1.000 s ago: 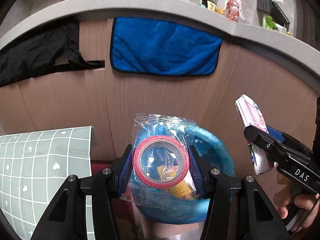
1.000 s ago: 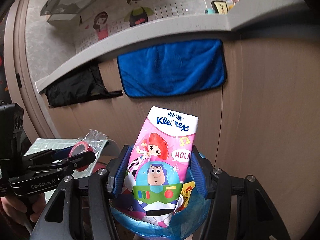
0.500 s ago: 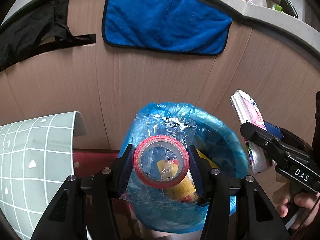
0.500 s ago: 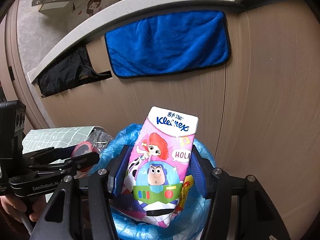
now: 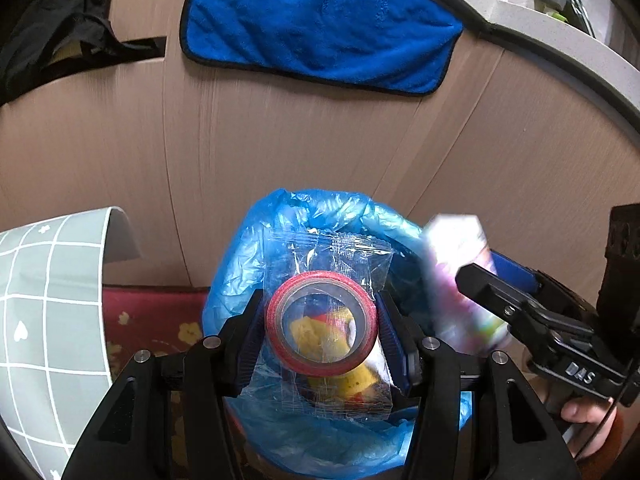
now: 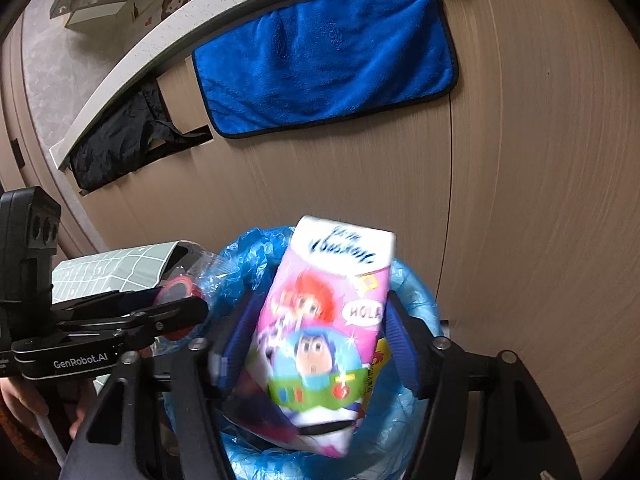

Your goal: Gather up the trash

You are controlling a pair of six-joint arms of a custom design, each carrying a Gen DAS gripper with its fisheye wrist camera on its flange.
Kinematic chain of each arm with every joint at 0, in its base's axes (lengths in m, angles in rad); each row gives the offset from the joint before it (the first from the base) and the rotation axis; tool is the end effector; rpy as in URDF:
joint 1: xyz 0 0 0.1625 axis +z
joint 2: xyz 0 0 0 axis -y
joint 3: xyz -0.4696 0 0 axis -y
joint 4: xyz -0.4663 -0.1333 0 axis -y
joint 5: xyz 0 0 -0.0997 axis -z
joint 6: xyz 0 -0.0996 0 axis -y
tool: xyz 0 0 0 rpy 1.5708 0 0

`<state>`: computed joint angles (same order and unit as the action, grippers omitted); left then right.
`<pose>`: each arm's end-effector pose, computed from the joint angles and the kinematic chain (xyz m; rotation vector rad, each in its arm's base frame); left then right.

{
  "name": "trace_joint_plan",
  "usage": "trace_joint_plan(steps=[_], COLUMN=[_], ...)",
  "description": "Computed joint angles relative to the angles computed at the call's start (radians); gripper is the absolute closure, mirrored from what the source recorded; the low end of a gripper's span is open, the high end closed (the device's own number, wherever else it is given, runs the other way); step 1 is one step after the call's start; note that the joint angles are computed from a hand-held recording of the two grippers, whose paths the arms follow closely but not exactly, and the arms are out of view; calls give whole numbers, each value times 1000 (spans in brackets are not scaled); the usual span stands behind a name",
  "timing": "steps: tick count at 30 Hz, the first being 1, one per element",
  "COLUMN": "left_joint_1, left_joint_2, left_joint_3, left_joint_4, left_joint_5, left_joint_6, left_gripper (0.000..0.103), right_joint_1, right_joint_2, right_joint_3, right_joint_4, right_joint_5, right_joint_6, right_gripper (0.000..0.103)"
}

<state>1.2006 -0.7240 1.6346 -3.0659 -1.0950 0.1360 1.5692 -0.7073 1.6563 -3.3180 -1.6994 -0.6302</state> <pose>-0.1117 -0.7824 0.0864 0.4698 2.5780 -0.8550 0.1193 -0.7691 0.0911 0.7375 -2.4973 0.9914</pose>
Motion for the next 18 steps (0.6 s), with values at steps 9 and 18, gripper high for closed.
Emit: trace_joint_plan(steps=[9, 18], left_joint_1=[5, -80], left_joint_2=[-26, -141], left_joint_3=[9, 215], left_joint_4=[-5, -225], left_joint_5=[-67, 117], left_joint_6=[-54, 11], left_gripper=[43, 43], right_joint_1=[-4, 5], right_joint_2=[-22, -90], right_joint_3=[41, 152], right_joint_4=[-79, -128], right_joint_5=[11, 39], right_joint_6=[32, 95], right_gripper=[30, 29])
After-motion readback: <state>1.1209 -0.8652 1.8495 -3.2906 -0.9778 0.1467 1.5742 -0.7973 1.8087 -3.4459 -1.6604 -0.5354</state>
